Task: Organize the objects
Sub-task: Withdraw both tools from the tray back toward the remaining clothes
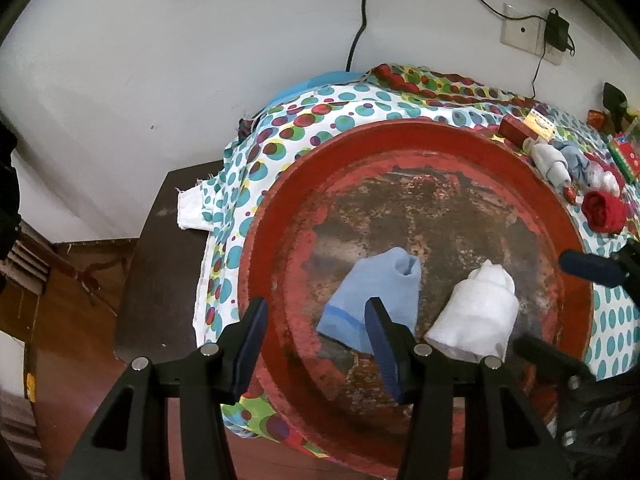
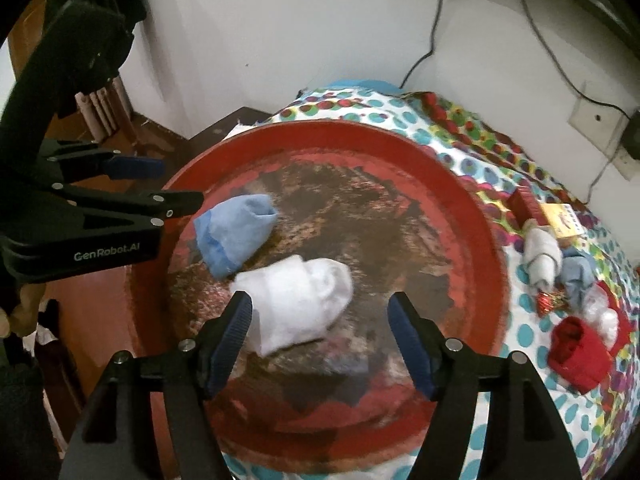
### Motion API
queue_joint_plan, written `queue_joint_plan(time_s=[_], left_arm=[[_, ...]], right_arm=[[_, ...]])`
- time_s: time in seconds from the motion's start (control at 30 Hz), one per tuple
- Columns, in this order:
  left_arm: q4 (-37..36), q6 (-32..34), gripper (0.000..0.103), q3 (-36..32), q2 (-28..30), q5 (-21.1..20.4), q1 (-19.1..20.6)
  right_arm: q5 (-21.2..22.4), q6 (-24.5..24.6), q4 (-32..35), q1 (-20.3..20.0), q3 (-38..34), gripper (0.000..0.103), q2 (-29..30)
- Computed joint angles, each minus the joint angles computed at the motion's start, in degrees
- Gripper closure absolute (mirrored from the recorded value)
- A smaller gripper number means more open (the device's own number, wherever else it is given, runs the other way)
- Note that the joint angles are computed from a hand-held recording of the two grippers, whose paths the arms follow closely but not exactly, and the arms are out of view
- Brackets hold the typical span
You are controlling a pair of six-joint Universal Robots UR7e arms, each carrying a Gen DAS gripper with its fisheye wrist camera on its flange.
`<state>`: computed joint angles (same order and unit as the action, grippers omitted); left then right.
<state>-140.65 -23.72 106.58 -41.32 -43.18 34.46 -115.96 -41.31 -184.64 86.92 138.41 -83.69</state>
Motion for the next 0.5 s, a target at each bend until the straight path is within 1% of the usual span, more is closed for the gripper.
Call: queue_joint_plan(time_s=[0.1, 0.27, 0.4, 0.5], left_arm=[[-0.5, 0.7, 0.052, -0.5, 0.7, -0.4, -0.5], [-0.4, 2.1, 0.052, -1.5, 2.0, -0.8, -1.7], [-0.7, 3.6, 0.052, -2.3, 3.2, -1.4, -2.5], [-0.1, 4.5, 0.052, -3.2, 4.5, -1.6, -3.0]], right_arm=[[0.6, 0.0, 0.2, -1.5, 0.2, 0.032, -2.3], [1.3, -0.4, 0.5, -4.4, 0.1, 0.031, -6.1], [2.2, -1.2, 0.6, -8.1, 0.4, 0.026, -10.2], [2.3, -2.4, 0.9, -11.2, 0.1, 0.025, -12.9]])
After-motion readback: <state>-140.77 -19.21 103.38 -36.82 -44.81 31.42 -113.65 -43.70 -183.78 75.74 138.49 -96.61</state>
